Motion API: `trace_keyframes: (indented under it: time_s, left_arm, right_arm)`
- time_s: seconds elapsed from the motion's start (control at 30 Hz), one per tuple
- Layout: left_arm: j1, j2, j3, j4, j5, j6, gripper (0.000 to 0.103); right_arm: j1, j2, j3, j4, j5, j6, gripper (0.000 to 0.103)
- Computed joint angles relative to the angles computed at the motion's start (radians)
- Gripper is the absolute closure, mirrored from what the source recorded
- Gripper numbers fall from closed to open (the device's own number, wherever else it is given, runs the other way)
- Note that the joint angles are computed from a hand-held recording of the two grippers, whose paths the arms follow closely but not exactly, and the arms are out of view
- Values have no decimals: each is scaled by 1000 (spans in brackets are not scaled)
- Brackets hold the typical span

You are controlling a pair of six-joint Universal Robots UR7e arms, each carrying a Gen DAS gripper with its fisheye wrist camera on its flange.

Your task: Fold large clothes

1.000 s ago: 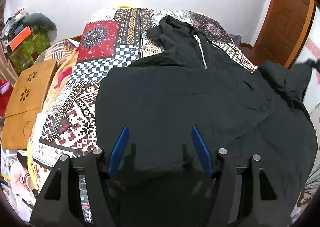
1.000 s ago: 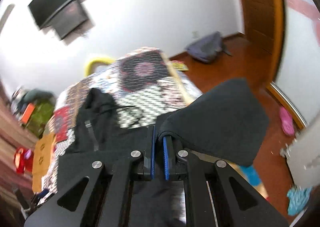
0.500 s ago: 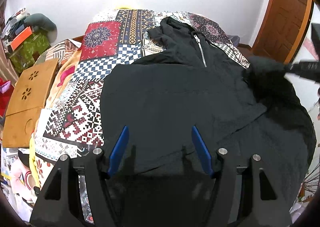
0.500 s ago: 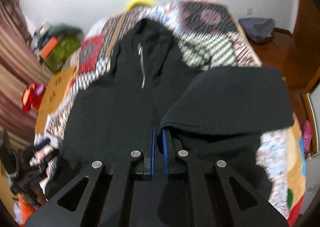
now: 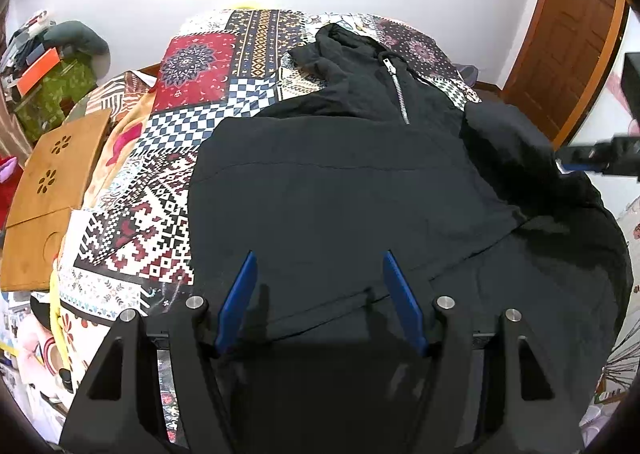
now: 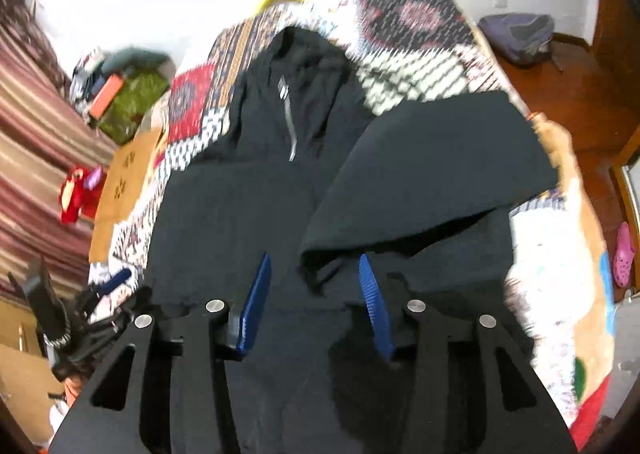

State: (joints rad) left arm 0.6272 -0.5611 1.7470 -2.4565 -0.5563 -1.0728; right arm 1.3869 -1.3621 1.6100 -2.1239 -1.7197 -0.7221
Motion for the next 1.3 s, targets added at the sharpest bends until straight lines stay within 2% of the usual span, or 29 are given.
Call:
trace_keyframes:
  time_s: [0.17, 0.3, 0.43, 0.5, 0.6, 0.7, 0.73, 0.8, 0.87, 0.9, 1.0, 1.07, 1.13, 1.3]
  left_arm:
    - [5, 13, -14, -19, 1, 25, 39]
    - [10, 19, -23, -38, 0, 39, 39]
    - [16, 23, -28, -45, -1, 48, 39]
    - [20, 24, -29, -49, -4, 50, 39]
    - [25, 23, -29, -51, -9, 50, 39]
    - [29, 22, -27, -48, -11, 45, 39]
    - [30, 22, -28, -48, -12, 45, 39]
    - [33, 23, -29, -46, -13, 44, 39]
    - [36, 22, -27, -47, -13, 43, 39]
    - [37, 21, -26, -50, -13, 43, 39]
    - [38, 16, -16, -61, -13, 41, 39]
    - [36, 11, -9, -63, -10, 36, 39]
    - [34, 5, -2, -73, -5, 34, 39]
    - [24, -6, 4, -70, 15, 24, 39]
  right_arm:
    - [-21, 22, -68, -56, 31, 70, 49]
    - [-41, 78, -137, -60, -5, 136, 48]
    - [-67, 151, -215, -26, -49, 231, 48]
    - [-86, 200, -275, 29, -59, 298, 48]
    - [-110, 258, -360, 118, -40, 386, 48]
    - [-122, 299, -406, 146, -13, 438, 48]
    - [-124, 311, -420, 151, -3, 441, 48]
    - [-119, 323, -422, 121, -8, 447, 57]
    - [-108, 331, -418, 83, -36, 437, 83]
    - [-105, 333, -410, 58, -44, 427, 86]
    - [-110, 324, -402, 32, -30, 412, 92]
    - [-100, 313, -385, -7, -34, 372, 96]
    - [-76, 287, -337, -94, -49, 305, 97]
    - [-7, 195, -228, -183, 25, 145, 97]
